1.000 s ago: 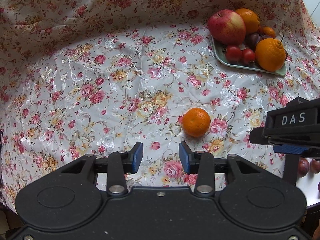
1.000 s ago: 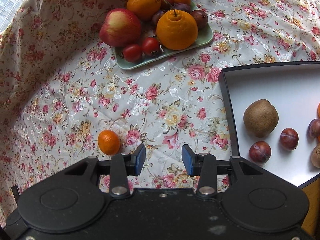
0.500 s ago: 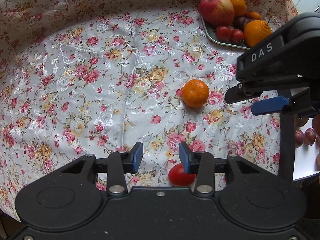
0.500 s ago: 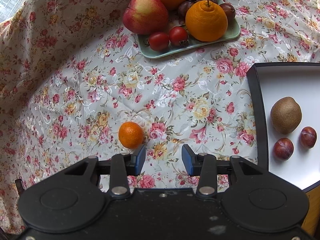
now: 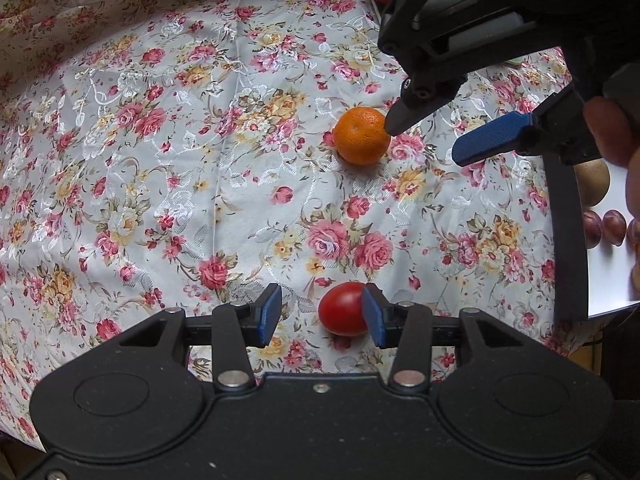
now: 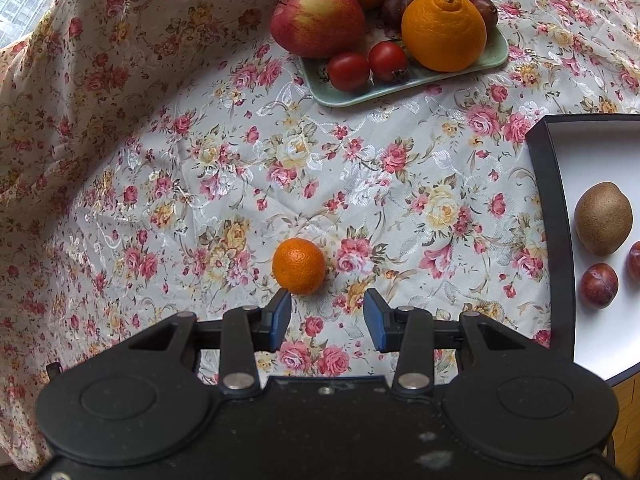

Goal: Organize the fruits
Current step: 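Move the left tool to a red tomato while the right tool approaches a loose mandarin, then close the left tool on the tomato while the right tool closes on the mandarin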

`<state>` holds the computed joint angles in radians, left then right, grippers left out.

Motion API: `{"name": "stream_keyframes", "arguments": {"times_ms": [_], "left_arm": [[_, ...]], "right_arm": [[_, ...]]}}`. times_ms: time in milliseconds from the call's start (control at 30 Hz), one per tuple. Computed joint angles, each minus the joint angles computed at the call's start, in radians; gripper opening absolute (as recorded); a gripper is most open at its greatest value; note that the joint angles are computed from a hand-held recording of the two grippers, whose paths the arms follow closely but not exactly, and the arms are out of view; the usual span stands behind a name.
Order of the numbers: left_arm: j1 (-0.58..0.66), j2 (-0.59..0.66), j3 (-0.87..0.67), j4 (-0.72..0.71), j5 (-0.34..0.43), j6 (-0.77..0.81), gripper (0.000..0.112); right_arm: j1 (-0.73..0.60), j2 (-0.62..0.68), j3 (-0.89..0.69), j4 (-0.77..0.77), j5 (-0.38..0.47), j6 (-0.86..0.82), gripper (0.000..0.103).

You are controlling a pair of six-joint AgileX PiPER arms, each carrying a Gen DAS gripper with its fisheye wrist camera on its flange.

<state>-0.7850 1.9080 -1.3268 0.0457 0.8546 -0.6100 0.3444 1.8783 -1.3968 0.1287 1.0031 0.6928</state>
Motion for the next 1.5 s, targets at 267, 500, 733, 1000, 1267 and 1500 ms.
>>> {"name": "stream_keyframes", "arguments": {"times_ms": [267,500,733,1000,1267,1500], "left_arm": [[-0.002,0.01,0.001,-0.018,-0.021,0.002,0.053],[-0.005,0.032,-0.014,0.002,-0.022,-0.021,0.053],[0.009,0.032,-0.008,-0.055,-0.047,0.028,0.037],[0.033,0.006,0.003,0.001,-0.048,-0.048,0.022],[0.116,-0.017,0.02,0.01,-0.038,-0.097,0.022],[0.103,-0.047,0.045,-0.051,-0.065,-0.012,0.03]], "right_arm": [[-0.006,-0.004,0.007,-0.019,0.001,0.022,0.043],[-0.003,0.003,-0.001,-0.017,0.011,0.012,0.043],[-0.011,-0.005,0.01,-0.012,0.005,0.011,0.043],[-0.012,-0.008,0.017,-0.02,-0.007,0.035,0.043],[0.009,0.02,-0.007,-0.01,-0.004,0.016,0.043],[-0.004,0.014,0.004,-0.002,-0.006,0.018,0.043]]}}
